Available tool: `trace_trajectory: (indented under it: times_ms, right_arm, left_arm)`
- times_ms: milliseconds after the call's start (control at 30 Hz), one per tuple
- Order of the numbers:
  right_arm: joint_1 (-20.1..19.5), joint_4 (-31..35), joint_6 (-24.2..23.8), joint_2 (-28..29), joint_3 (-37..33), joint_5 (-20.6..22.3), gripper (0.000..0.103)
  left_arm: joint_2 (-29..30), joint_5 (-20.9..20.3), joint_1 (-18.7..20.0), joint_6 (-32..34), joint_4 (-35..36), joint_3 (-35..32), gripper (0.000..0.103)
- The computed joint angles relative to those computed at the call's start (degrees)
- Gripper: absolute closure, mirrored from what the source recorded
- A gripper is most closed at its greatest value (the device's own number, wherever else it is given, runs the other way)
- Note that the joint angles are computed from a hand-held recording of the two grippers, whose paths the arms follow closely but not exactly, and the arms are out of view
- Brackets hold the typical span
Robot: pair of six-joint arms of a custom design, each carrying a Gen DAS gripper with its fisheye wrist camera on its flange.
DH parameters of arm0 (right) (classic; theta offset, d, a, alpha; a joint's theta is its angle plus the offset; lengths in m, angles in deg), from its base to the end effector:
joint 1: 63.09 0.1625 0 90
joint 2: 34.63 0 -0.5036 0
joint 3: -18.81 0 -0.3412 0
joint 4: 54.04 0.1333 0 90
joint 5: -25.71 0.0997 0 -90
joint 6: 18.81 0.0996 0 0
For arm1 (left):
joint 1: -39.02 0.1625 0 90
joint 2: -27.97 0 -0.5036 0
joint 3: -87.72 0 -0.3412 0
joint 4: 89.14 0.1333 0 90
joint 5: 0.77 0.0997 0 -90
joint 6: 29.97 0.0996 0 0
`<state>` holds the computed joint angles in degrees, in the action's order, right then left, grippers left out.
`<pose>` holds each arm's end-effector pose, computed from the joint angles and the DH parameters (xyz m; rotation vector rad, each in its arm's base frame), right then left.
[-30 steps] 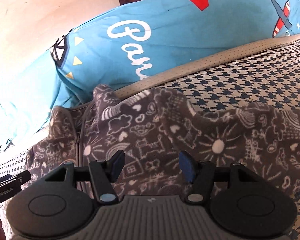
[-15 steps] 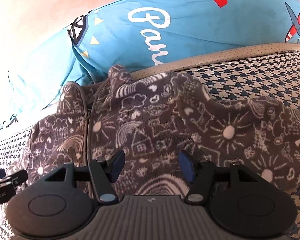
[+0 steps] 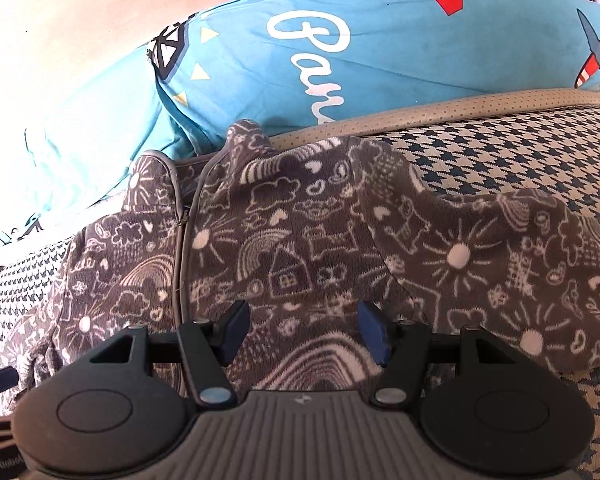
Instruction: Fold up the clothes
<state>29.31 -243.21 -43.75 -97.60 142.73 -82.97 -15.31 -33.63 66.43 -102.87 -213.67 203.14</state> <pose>0.1236 -0.5265 0.3004 0.4682 -2.5491 0.7961 -0.3593 -0.4307 0.0793 0.1964 2.0971 -0.7766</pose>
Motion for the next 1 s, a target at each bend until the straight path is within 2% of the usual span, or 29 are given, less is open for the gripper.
trace_trajectory:
  times_ms: [400, 600, 767, 1000]
  right_arm:
    - [0.1, -0.2, -0.4, -0.4, 0.5, -0.2, 0.042]
    - [0.2, -0.3, 0.1, -0.9, 1.0, -0.3, 0.042]
    - [0.3, -0.5, -0.6, -1.0, 1.3, -0.2, 0.042]
    - [0.4, -0.2, 0.6, -1.7, 1.7, -0.3, 0.042]
  left_arm:
    - [-0.1, -1.9, -1.2, -1.9, 0.3, 0.0, 0.011]
    - [0.1, -2.6, -1.7, -1.4, -0.8, 0.2, 0.018]
    - [0.0, -1.5, -2.2, -3.3, 3.0, -0.5, 0.013]
    - [-0.3, -1.5, -3.0, -4.6, 3.5, 0.0, 0.011]
